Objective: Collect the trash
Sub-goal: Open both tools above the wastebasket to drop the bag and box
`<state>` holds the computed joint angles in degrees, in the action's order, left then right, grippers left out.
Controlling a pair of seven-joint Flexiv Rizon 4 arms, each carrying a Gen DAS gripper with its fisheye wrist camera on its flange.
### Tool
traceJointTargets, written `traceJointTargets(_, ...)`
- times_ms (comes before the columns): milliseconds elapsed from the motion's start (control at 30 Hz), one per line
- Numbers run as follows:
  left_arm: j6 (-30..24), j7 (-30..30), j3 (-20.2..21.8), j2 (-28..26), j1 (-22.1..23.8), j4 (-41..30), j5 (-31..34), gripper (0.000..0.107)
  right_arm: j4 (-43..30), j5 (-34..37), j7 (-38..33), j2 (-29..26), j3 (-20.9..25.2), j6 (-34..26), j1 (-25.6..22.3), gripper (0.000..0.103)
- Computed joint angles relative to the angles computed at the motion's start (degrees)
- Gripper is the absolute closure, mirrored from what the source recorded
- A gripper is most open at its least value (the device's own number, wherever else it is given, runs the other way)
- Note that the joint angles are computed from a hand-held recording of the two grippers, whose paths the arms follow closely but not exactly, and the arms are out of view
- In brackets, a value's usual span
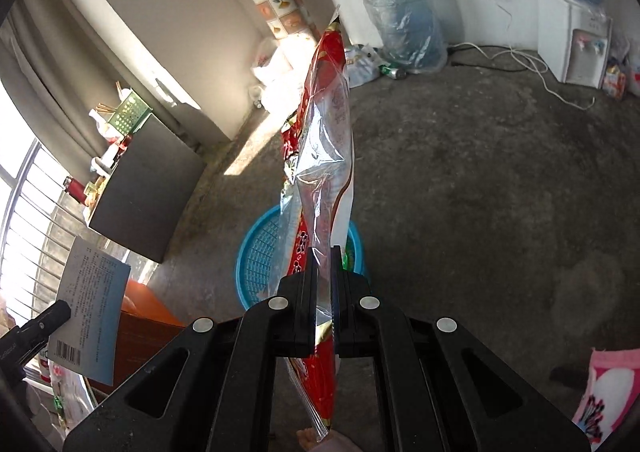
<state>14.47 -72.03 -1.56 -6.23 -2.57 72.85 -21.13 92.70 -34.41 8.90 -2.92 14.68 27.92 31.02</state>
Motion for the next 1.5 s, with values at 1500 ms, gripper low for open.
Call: traceJointTargets(1500,-9.82,-1.76,-0.72,-5.83,5.09,-7.05,-8.77,0.05,-12.31,17.5,-23.65,-19.05,-3.41,5.29,-1.15,0.099)
